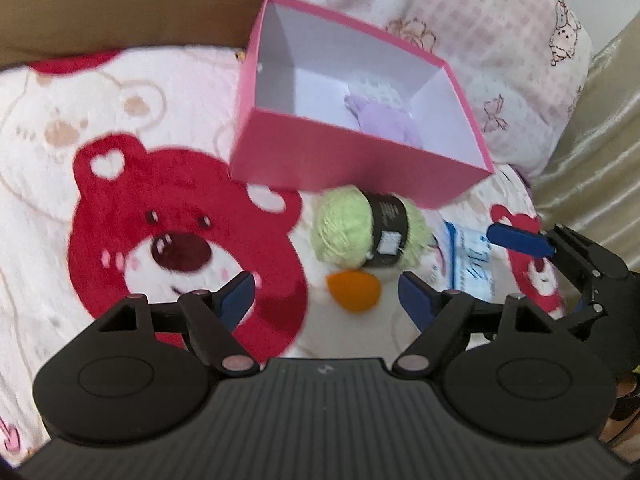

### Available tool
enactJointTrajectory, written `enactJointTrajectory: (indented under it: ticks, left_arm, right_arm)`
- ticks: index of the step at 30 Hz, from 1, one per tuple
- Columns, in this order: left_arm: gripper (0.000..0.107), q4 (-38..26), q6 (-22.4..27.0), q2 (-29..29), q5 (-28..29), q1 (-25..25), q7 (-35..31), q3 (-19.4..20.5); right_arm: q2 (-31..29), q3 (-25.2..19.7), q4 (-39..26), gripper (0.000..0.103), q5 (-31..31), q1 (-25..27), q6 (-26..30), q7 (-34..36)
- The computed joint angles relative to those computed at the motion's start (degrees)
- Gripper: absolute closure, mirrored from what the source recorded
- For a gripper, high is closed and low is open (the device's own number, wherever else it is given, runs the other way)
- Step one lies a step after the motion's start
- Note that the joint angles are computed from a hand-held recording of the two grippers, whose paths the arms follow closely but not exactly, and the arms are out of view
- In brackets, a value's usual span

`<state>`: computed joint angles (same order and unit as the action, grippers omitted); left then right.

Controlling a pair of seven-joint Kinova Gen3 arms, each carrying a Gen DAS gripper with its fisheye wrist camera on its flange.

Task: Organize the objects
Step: 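Move the left gripper down to the green yarn ball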

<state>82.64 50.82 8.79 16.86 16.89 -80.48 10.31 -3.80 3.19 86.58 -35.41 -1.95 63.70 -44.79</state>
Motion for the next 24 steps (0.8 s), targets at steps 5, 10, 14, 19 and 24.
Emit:
enactJointTrajectory:
  ticks: [5, 10, 14, 19, 24]
  left_arm:
    - [0.027, 3.6, -5.9, -0.4, -0.5, 0.0, -2.3, 0.0]
    - [0.025, 2.9, -6.1, 1.9, -3.7, 1.5, 0.0, 0.0]
    - [0.025, 4.4, -8.5, 2.7, -1.6, 1.2, -1.4, 0.8]
    - [0.025, 7.2, -14.2, 2.9, 2.2, 1.4, -4.2, 0.8]
    - [0.025, 9.3, -18.1, 3.6, 13.3, -8.3, -11.6, 7.9]
  right_arm:
    - [-1.5, -1.6, 6.4, 0.009, 4.1, -1.7, -9.1, -0.6]
    - [0.0, -1.8, 7.1, 0.009, 5.1, -2.6, -9.7, -4.0]
    - [1.3, -3.0, 6.8, 0.009, 9.5, -2.9, -10.4, -9.3]
    - [1.3, -3.5, 8.6, 0.01, 12.7, -3.4, -14.8, -13.5]
    - [-0.7, -2.4, 12.1, 0.01, 10.3, -5.0, -21.5, -10.4]
